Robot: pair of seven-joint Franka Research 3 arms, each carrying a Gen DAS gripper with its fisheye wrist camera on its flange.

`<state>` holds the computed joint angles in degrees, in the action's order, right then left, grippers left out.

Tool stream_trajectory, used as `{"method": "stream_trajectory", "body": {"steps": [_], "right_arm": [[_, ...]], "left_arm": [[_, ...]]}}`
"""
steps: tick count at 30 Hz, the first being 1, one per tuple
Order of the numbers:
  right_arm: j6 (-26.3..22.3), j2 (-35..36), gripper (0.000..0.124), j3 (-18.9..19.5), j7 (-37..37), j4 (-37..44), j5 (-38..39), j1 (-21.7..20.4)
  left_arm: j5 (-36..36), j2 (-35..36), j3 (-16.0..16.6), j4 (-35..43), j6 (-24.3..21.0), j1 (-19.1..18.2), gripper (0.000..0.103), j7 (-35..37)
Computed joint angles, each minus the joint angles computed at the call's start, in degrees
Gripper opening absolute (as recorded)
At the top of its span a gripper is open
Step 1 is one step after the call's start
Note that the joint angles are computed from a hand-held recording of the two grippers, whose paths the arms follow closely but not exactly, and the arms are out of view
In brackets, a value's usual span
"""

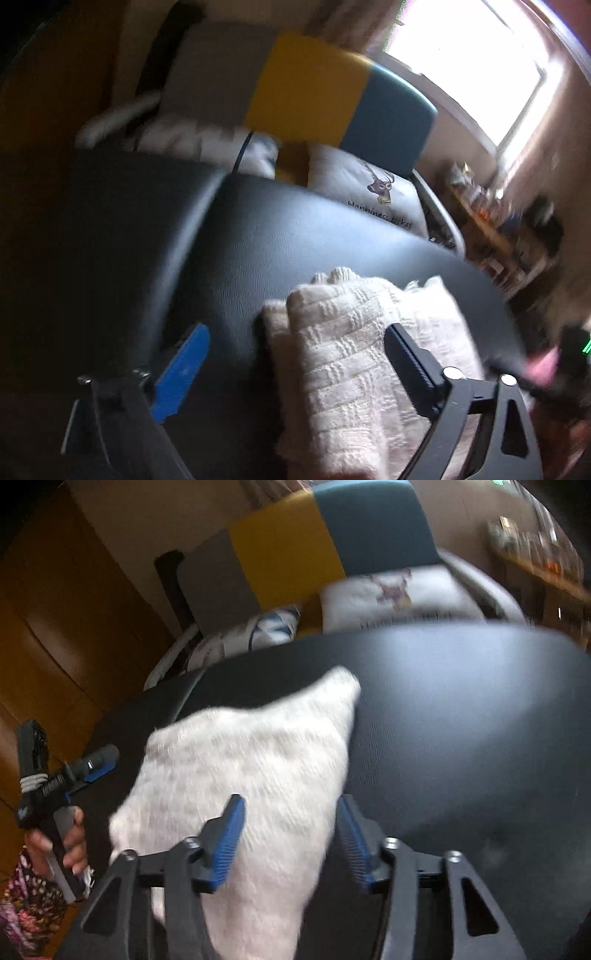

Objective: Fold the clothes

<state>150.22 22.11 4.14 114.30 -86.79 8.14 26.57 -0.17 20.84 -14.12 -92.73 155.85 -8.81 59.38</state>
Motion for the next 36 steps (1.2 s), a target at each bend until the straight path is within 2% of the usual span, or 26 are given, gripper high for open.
{"method": "stream_trajectory", "body": {"steps": [2,4,8,10,15,18,22,23,25,26,31,32,36], "right_arm": [[0.8,-0.8,0.066,2.6,-3.0,-2.4,5.9,-2.4],[1.4,-0.2,0.069,4.8,-5.8,-2.9,12.3,-4.5],[3.9,1.8,0.071,8.8,-12.0,-3.2,25.6,-7.9],[4.1,3.0,0.072,9.9,-14.0,-2.3,30.7,-8.9],[3.6,6.2,0.076,11.2,-17.3,0.5,38.5,-9.9],[4.4,8.2,0.076,12.2,-19.2,2.1,42.4,-10.3],[4.9,8.9,0.076,10.6,-18.5,3.1,40.1,-8.3],[4.9,9.0,0.076,10.2,-18.1,3.2,39.2,-7.9],[5.5,8.9,0.075,10.1,-18.2,2.9,38.4,-7.5],[5.9,8.7,0.074,10.1,-18.2,2.6,38.1,-7.4],[7.5,7.9,0.07,9.7,-17.4,1.2,36.1,-6.6],[7.7,7.8,0.069,9.5,-17.1,1.0,35.6,-6.3],[9.9,7.3,0.058,9.3,-15.7,0.0,34.1,-5.4]], "left_arm": [[-6.1,2.1,-3.5,2.6,-4.5,3.0,0.099,5.0],[-9.6,4.3,-4.9,4.9,-8.3,3.9,0.099,8.1],[-12.6,8.1,-4.9,8.9,-13.4,3.1,0.1,10.4],[-13.1,7.8,-4.7,8.1,-11.5,2.7,0.103,11.4],[-11.0,8.7,-4.0,9.7,-12.6,1.3,0.103,14.2],[-12.3,9.5,-5.0,10.3,-12.3,2.1,0.103,17.3],[-15.4,9.7,-6.6,9.0,-9.2,3.3,0.102,21.4],[-16.0,9.7,-6.9,8.6,-8.3,3.5,0.1,22.5],[-16.4,9.6,-7.1,7.7,-6.5,3.5,0.089,23.9],[-17.1,9.7,-7.6,7.7,-6.3,3.8,0.077,24.6],[-21.8,10.4,-9.5,7.9,-6.6,5.4,0.059,27.2],[-22.6,10.3,-9.6,7.5,-6.2,5.5,0.052,27.3],[-17.8,8.4,-5.9,6.5,-4.2,1.5,0.037,22.3]]}}
